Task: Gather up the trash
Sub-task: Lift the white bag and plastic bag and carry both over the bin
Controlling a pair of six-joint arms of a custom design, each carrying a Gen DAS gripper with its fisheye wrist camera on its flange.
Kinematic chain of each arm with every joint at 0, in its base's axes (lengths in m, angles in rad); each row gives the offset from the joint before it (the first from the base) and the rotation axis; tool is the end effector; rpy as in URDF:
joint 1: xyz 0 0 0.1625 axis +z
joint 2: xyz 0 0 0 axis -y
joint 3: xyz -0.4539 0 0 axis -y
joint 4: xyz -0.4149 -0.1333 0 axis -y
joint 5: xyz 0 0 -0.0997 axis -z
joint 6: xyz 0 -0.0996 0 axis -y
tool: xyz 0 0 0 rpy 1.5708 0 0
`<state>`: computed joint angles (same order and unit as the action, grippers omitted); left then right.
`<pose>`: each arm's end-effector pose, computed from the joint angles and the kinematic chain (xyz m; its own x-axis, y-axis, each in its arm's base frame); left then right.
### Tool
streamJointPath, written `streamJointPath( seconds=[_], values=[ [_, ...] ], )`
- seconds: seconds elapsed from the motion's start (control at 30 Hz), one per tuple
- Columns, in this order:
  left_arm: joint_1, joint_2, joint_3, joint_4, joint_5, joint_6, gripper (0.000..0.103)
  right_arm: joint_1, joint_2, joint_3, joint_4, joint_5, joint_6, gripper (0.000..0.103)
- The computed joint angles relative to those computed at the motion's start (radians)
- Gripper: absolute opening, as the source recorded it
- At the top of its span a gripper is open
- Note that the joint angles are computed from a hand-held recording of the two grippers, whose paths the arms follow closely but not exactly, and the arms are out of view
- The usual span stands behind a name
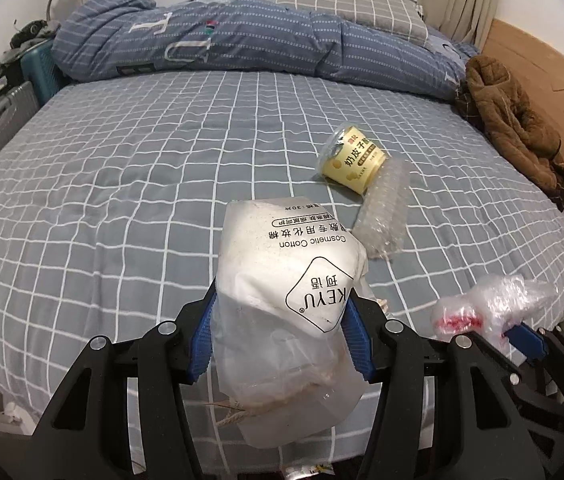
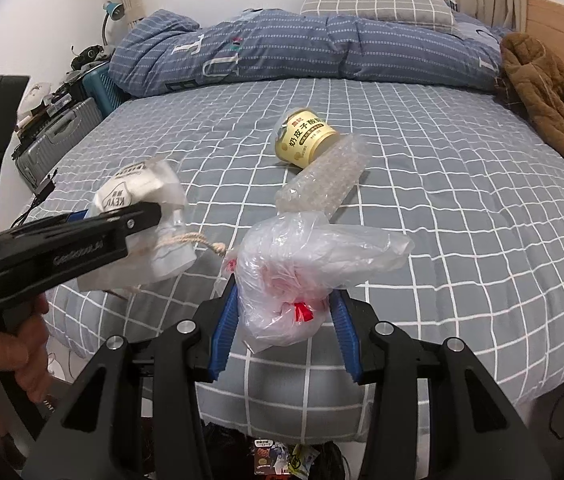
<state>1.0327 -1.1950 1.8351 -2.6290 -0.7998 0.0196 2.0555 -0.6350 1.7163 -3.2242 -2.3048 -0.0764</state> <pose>-0.1434 -0.6358 0.3121 -0.7515 0.1400 -0.6447 0.4832 0.7821 -0.3935 0.3778 -0.5745 0.0574 -0.7936 -0.0818 0.6029 -0.4537 0.7398 -0.4968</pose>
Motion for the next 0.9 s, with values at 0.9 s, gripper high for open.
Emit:
streamJointPath(
  seconds=[0.9],
  values=[
    [-0.108,-0.232,0.227,0.094,0.032,-0.155,0.054,0.09,-0.081,0.131,-0.046,-0.069,0.052,0.042]
  ],
)
